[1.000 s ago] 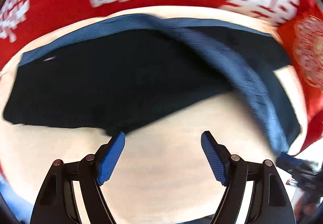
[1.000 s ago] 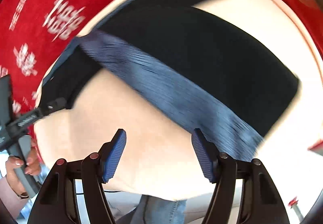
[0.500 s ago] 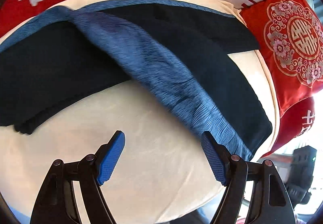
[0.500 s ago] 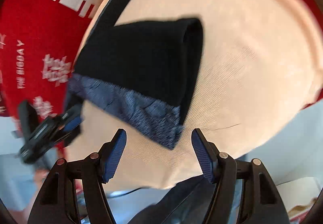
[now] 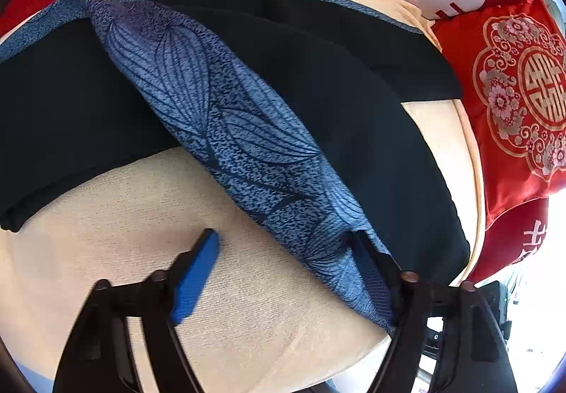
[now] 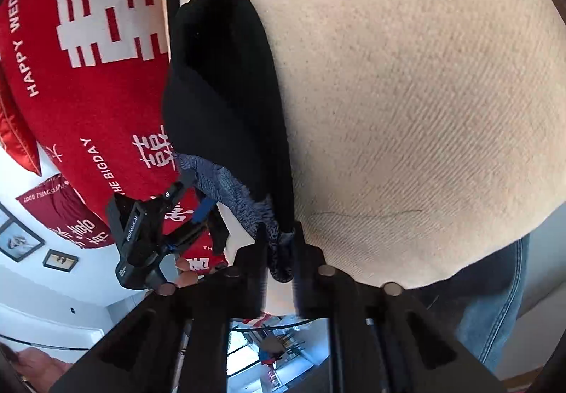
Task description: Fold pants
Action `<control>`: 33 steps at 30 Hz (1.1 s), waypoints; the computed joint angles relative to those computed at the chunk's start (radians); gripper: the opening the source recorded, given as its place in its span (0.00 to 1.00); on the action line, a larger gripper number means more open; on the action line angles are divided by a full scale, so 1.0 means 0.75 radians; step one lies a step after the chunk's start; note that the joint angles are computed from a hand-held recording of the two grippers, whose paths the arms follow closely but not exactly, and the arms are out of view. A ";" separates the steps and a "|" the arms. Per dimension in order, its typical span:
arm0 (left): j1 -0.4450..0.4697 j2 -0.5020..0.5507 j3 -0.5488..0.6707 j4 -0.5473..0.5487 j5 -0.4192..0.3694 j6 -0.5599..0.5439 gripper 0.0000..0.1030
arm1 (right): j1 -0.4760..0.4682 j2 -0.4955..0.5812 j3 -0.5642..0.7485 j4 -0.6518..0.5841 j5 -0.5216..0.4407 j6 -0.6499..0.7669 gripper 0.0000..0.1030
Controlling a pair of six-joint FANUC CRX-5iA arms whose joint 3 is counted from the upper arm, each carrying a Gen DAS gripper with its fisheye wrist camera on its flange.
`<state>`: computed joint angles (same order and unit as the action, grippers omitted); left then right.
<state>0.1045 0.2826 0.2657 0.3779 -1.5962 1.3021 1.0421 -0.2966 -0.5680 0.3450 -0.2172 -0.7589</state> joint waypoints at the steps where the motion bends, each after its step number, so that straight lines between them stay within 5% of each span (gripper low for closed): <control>1: -0.003 0.016 0.014 0.019 -0.019 -0.013 0.25 | -0.008 -0.002 0.002 0.048 -0.001 -0.028 0.10; 2: -0.002 0.035 0.027 0.049 -0.044 -0.009 0.15 | -0.011 0.001 0.032 0.040 -0.031 0.013 0.10; 8: -0.018 0.062 0.130 0.129 -0.024 0.022 0.15 | -0.154 0.069 0.438 -0.367 -0.341 0.782 0.09; 15: -0.084 0.268 0.478 0.174 0.009 0.101 0.15 | -0.548 0.347 1.022 -0.827 -0.707 1.612 0.09; 18: -0.117 0.381 0.710 0.103 0.047 0.143 0.15 | -0.677 0.506 1.254 -0.911 -0.866 1.785 0.09; 22: -0.131 0.552 1.062 -0.054 -0.033 0.223 0.16 | -0.815 0.808 1.659 -0.975 -1.160 1.926 0.09; 27: -0.126 0.554 1.066 -0.295 -0.087 0.219 0.16 | -0.855 1.101 2.025 -0.908 -1.512 1.985 0.13; 28: -0.129 0.550 1.049 -0.337 -0.096 0.219 0.16 | -0.854 1.140 2.079 -0.890 -1.561 1.992 0.19; 31: -0.135 0.517 0.927 -0.503 -0.115 0.219 0.16 | -0.808 1.272 2.288 -0.737 -1.739 2.041 0.72; 33: -0.129 0.491 0.845 -0.527 -0.098 0.220 0.16 | -0.786 1.248 2.266 -0.690 -1.722 2.067 0.74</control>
<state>0.0074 0.6511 0.8997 -0.0171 -1.6700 1.4672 0.4523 0.6394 1.1317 -0.1726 -1.5085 0.7912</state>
